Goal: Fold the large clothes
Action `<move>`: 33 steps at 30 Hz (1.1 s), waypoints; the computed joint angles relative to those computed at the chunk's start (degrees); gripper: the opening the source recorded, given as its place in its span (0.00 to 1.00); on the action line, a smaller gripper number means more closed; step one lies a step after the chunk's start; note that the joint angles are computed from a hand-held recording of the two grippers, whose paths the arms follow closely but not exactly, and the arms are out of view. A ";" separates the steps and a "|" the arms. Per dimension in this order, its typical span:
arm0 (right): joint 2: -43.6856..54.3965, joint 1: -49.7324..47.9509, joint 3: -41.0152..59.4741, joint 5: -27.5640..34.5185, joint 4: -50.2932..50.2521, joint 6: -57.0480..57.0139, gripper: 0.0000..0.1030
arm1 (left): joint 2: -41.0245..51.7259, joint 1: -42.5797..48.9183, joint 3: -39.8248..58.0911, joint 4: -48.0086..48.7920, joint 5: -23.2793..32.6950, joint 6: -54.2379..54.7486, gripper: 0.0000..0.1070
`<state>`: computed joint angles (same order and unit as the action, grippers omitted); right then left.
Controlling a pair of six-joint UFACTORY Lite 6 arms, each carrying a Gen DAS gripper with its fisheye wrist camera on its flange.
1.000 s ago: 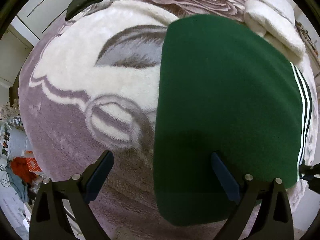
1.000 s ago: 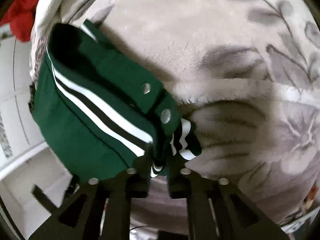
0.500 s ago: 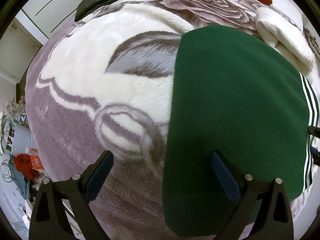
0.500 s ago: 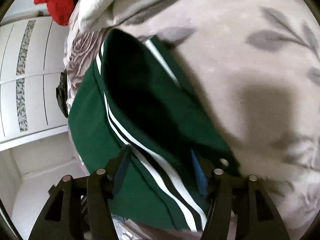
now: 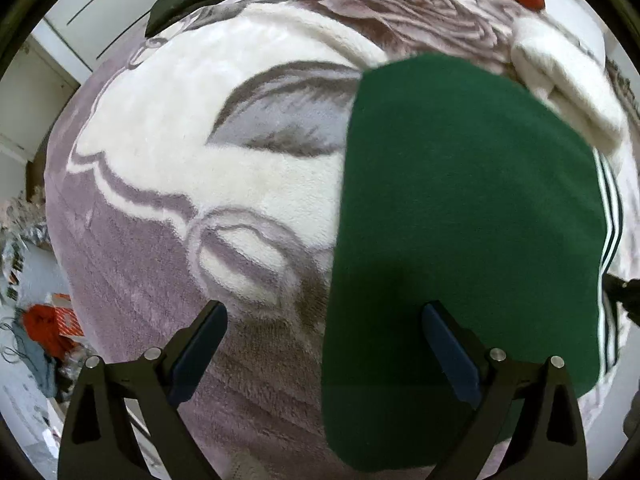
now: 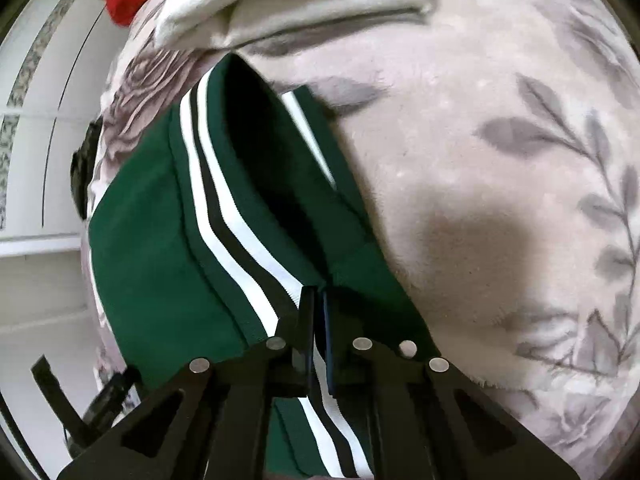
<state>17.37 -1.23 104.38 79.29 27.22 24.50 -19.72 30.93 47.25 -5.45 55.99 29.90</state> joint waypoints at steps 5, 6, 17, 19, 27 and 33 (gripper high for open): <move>1.60 -4.03 1.58 3.06 5.58 -8.15 0.83 | 10.23 9.04 7.66 -10.57 3.74 10.43 0.94; 2.00 -4.46 1.30 2.96 6.41 -9.85 0.87 | 12.91 9.62 8.73 -11.81 4.55 11.24 0.94; 9.75 -10.63 -12.61 2.00 20.57 -31.97 1.00 | 36.57 8.92 15.68 -28.24 13.14 21.56 0.93; 11.79 -11.46 -11.76 3.81 23.50 -34.15 1.00 | 39.13 8.26 16.61 -30.31 14.64 22.54 0.94; 19.53 -5.88 -5.84 7.06 29.12 -34.24 1.00 | 42.46 7.85 19.24 -31.89 17.67 23.60 0.93; 7.58 -8.46 -18.47 4.16 32.86 -28.89 0.55 | 44.53 6.94 22.43 -31.48 19.19 23.30 0.94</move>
<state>24.95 -9.69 85.90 83.44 60.08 -4.39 24.81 37.87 69.68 -36.92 75.18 53.20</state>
